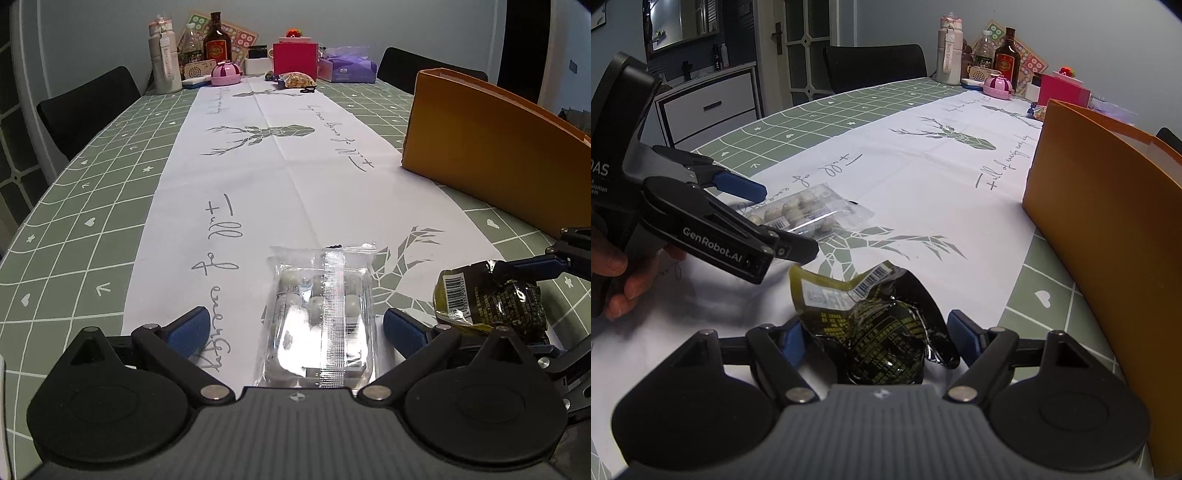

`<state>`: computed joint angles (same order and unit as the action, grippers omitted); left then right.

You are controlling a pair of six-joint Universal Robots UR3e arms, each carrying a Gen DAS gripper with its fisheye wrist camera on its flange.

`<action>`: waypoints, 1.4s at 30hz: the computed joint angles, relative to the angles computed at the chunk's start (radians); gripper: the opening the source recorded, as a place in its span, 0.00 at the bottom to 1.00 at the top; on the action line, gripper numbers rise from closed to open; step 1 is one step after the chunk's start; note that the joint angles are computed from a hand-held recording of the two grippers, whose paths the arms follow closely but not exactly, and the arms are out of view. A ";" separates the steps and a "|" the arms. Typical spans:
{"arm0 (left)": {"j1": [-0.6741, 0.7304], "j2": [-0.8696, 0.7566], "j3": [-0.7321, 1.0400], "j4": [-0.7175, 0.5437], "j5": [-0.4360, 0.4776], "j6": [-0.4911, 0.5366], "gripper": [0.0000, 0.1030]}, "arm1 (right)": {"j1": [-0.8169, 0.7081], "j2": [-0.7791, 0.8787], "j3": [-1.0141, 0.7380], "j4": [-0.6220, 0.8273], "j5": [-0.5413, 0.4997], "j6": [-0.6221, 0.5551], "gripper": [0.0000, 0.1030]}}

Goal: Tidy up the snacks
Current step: 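Lift the white-ball packet and seaweed bag with both tools and carry them up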

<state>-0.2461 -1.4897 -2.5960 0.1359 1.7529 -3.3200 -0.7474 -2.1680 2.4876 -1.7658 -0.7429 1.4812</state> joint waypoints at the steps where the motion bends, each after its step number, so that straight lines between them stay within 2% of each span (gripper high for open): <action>1: 0.004 0.011 0.000 -0.015 -0.005 0.003 1.00 | 0.002 -0.002 0.002 -0.003 0.000 0.004 0.75; 5: 0.034 0.058 0.004 -0.082 -0.041 0.035 1.00 | 0.011 0.002 -0.004 -0.006 -0.002 0.007 0.71; 9: 0.055 0.084 -0.003 -0.098 -0.062 0.047 1.00 | 0.019 0.005 -0.012 -0.011 -0.004 0.017 0.67; 10: 0.064 0.095 -0.007 -0.099 -0.077 0.055 0.94 | 0.021 0.004 -0.014 -0.011 -0.005 0.020 0.66; 11: 0.065 0.098 -0.008 -0.091 -0.084 0.068 0.83 | 0.024 0.003 -0.017 -0.011 -0.006 0.025 0.64; 12: 0.063 0.103 -0.006 -0.087 -0.090 0.082 0.64 | 0.023 -0.003 -0.019 -0.005 -0.005 0.024 0.62; 13: 0.042 0.098 0.015 -0.107 -0.064 0.086 0.63 | 0.025 -0.005 -0.023 -0.003 -0.008 0.026 0.60; 18: 0.067 0.139 0.014 -0.152 -0.108 0.119 0.61 | 0.042 0.003 -0.061 0.010 -0.014 0.056 0.45; 25: 0.079 0.224 0.065 -0.259 -0.100 0.141 0.61 | 0.073 0.017 -0.092 -0.024 -0.052 0.114 0.42; 33: 0.083 0.328 0.207 -0.444 -0.073 0.130 0.61 | 0.032 0.026 -0.261 0.170 0.026 0.098 0.42; 37: 0.035 0.321 0.315 -0.510 -0.002 0.107 0.61 | 0.014 0.048 -0.361 0.227 0.070 0.130 0.42; 42: -0.044 0.276 0.464 -0.590 0.081 0.078 0.61 | -0.034 0.066 -0.500 0.362 0.127 0.116 0.42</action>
<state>-0.2902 -1.2138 -2.1321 -0.4539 1.8343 -3.2417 -0.7810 -2.1020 1.9873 -1.4034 -0.6159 1.5971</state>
